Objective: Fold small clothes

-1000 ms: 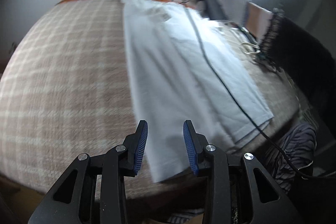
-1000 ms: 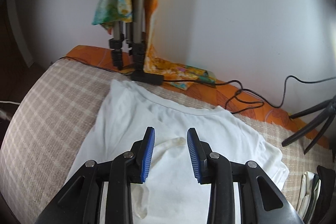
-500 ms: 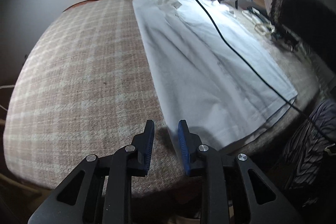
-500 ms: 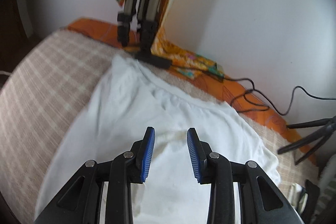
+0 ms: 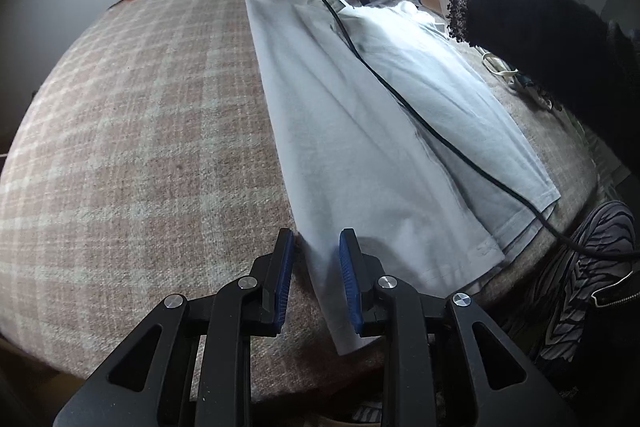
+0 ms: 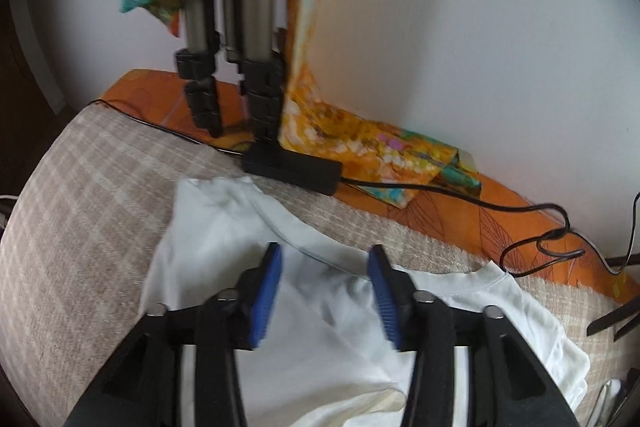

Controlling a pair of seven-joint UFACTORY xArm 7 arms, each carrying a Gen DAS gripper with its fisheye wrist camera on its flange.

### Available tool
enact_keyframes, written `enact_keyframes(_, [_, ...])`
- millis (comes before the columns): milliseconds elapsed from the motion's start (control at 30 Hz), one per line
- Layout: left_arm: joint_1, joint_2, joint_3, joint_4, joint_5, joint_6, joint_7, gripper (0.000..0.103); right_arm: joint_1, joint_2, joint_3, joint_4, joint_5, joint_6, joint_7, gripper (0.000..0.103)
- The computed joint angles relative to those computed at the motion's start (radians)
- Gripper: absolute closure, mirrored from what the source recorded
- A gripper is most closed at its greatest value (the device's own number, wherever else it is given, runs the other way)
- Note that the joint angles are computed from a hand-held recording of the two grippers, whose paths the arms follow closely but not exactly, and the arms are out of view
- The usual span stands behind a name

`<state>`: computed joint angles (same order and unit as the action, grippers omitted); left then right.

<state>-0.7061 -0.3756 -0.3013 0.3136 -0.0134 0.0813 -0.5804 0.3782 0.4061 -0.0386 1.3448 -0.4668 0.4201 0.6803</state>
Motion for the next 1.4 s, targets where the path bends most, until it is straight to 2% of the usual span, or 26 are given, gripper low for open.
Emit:
enact_keyframes(100, [-0.017,0.014,0.023,0.005,-0.014,-0.011,0.012,0.080,-0.036,-0.007,0.028,-0.032,0.058,-0.047,-0.045,0.049])
enact_keyframes(167, [-0.017,0.022,0.026,0.009,-0.019,-0.015,0.015,0.080,-0.046,-0.016,0.043,-0.050,0.082,-0.075,-0.085,0.070])
enact_keyframes(200, [-0.008,0.024,0.015,0.011,-0.015,-0.016,0.010,0.080,-0.037,-0.017,0.041,-0.049,0.077,-0.072,-0.100,0.074])
enact_keyframes(267, [0.008,0.023,0.002,0.008,-0.004,-0.019,0.007,0.080,0.004,-0.018,0.010,-0.042,0.028,-0.045,-0.089,0.100])
enact_keyframes(300, [0.025,0.025,-0.015,0.011,0.007,-0.017,-0.001,0.080,0.017,-0.017,0.002,-0.037,0.007,-0.031,-0.084,0.103])
enact_keyframes(367, [0.037,0.021,-0.027,0.009,0.019,-0.015,-0.010,0.080,0.078,-0.017,-0.052,-0.019,-0.118,0.024,0.010,0.103])
enact_keyframes(400, [0.045,0.022,-0.036,0.011,0.027,-0.015,-0.016,0.080,0.126,-0.008,-0.098,0.008,-0.191,0.099,0.087,0.103])
enact_keyframes(433, [0.048,0.027,-0.036,0.013,0.032,-0.017,-0.017,0.080,0.155,-0.004,-0.129,0.018,-0.223,0.132,0.129,0.103])
enact_keyframes(467, [0.047,0.029,-0.034,0.015,0.033,-0.017,-0.019,0.080,0.141,-0.013,-0.120,0.011,-0.226,0.123,0.150,0.103])
enact_keyframes(500, [0.039,0.028,-0.026,0.012,0.030,-0.019,-0.018,0.080,0.085,-0.036,-0.073,-0.014,-0.226,0.072,0.181,0.100])
enact_keyframes(533, [0.028,0.027,-0.012,0.009,0.026,-0.020,-0.011,0.080,0.056,-0.059,-0.060,-0.053,-0.193,-0.016,0.175,0.085])
enact_keyframes(567, [0.021,0.029,-0.004,0.010,0.021,-0.023,-0.007,0.080,-0.003,-0.075,-0.011,-0.085,-0.124,-0.108,0.127,0.067])
enact_keyframes(600, [0.018,0.028,-0.003,0.009,0.019,-0.023,-0.008,0.080,-0.048,-0.081,0.033,-0.104,-0.052,-0.171,0.066,0.063])
enact_keyframes(667, [0.019,0.028,-0.004,0.009,0.018,-0.023,-0.007,0.080,-0.070,-0.076,0.061,-0.099,0.021,-0.214,-0.005,0.063])
enact_keyframes(833, [0.015,0.034,0.002,0.009,0.016,-0.029,-0.003,0.080,-0.095,-0.009,0.133,-0.020,0.190,-0.212,-0.191,0.064])
enact_keyframes(867, [0.012,0.036,0.005,0.009,0.013,-0.032,-0.002,0.080,-0.078,0.012,0.125,0.001,0.193,-0.212,-0.208,0.067])
enact_keyframes(900, [0.011,0.038,0.007,0.010,0.012,-0.032,0.001,0.080,-0.025,0.031,0.075,0.034,0.154,-0.171,-0.193,0.067])
enact_keyframes(933, [0.011,0.039,0.007,0.012,0.012,-0.030,0.003,0.080,0.064,0.063,-0.017,0.086,0.084,-0.088,-0.137,0.067])
enact_keyframes(967, [0.012,0.040,0.006,0.013,0.012,-0.030,0.004,0.080,0.124,0.100,-0.078,0.146,0.019,0.013,-0.083,0.068])
enact_keyframes(1000, [0.014,0.040,0.004,0.014,0.012,-0.028,0.004,0.080,0.160,0.128,-0.115,0.182,-0.034,0.074,-0.034,0.069])
enact_keyframes(1033, [0.014,0.039,0.003,0.016,0.012,-0.024,0.003,0.080,0.157,0.134,-0.111,0.193,-0.054,0.094,-0.007,0.070])
enact_keyframes(1133, [0.014,0.039,0.003,0.018,0.009,-0.022,0.005,0.080,0.141,0.107,-0.104,0.159,-0.093,0.061,0.086,0.070])
enact_keyframes(1200, [-0.003,0.036,0.020,0.018,-0.006,-0.016,0.009,0.080,0.124,0.078,-0.089,0.133,-0.111,0.066,0.111,0.070])
enact_keyframes(1267, [-0.004,0.026,0.024,0.011,-0.016,-0.021,0.009,0.080,0.104,0.030,-0.074,0.078,-0.127,0.027,0.143,0.068])
enact_keyframes(1400, [0.104,-0.032,-0.089,0.000,0.045,-0.031,-0.068,0.079,0.056,-0.115,-0.047,-0.093,-0.155,-0.075,0.210,0.067])
